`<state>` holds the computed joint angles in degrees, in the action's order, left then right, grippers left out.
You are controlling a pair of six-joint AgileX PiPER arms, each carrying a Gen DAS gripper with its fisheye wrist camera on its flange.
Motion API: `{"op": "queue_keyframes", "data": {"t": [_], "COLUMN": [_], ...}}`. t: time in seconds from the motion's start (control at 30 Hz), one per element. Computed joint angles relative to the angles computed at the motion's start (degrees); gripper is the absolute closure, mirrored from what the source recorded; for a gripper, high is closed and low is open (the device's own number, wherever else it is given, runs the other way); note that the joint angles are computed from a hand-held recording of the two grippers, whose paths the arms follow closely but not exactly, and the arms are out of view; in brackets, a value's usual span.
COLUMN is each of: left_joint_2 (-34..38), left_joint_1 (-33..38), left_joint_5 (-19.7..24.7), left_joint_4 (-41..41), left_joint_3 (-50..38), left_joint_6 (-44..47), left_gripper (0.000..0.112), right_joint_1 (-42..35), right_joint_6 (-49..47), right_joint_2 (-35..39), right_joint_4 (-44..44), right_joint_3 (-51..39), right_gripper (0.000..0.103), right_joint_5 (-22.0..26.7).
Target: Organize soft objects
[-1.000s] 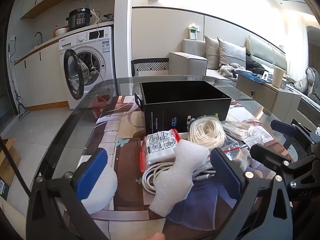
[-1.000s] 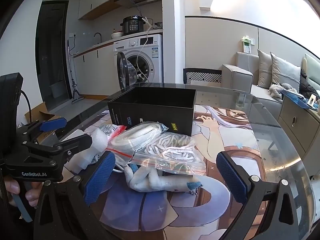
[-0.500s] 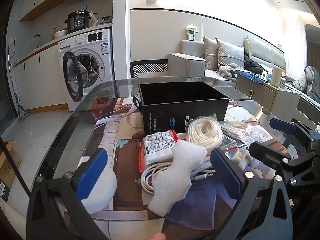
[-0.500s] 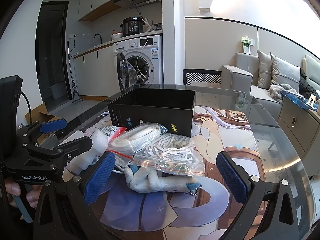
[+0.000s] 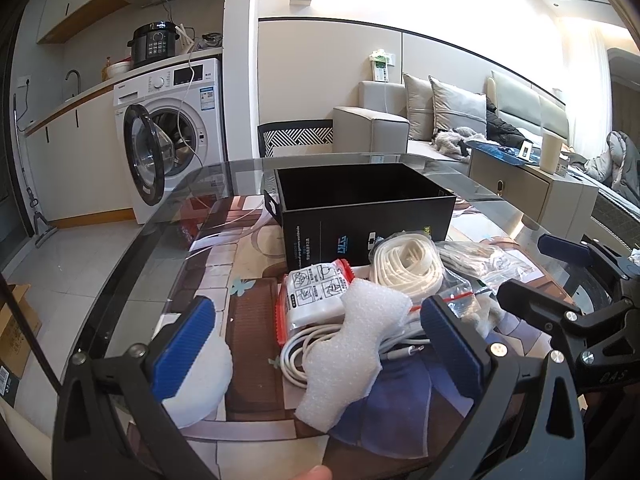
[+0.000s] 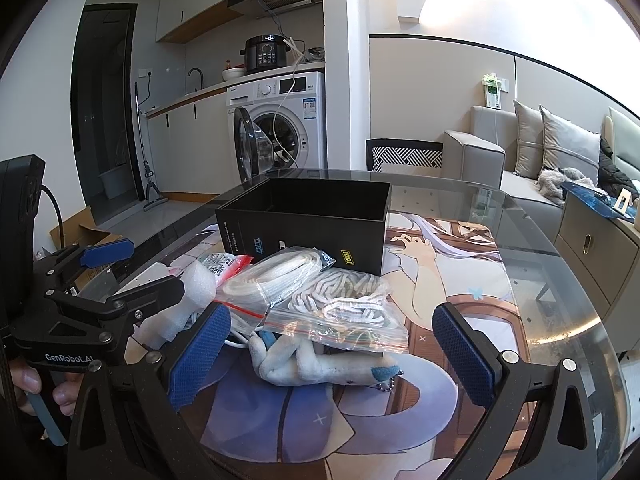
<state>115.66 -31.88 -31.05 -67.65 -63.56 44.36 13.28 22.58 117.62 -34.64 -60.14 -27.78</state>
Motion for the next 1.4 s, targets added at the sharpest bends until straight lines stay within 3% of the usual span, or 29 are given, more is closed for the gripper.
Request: {"op": "queue_keyframes", "data": {"t": [1.4], "left_joint_2": [0.84], "left_joint_1": [1.39], "left_joint_5": [2.36], "left_joint_4": [1.16], "left_joint_3": [0.29], "left_joint_6": [-0.65], "left_gripper": [0.009], "right_joint_1": [-1.19], "right_joint_6": [0.8], "right_joint_2": [-0.19], "right_joint_4": [-0.1], "right_joint_3": [-0.2], "right_gripper": [0.001], "right_joint_5": [0.61]}}
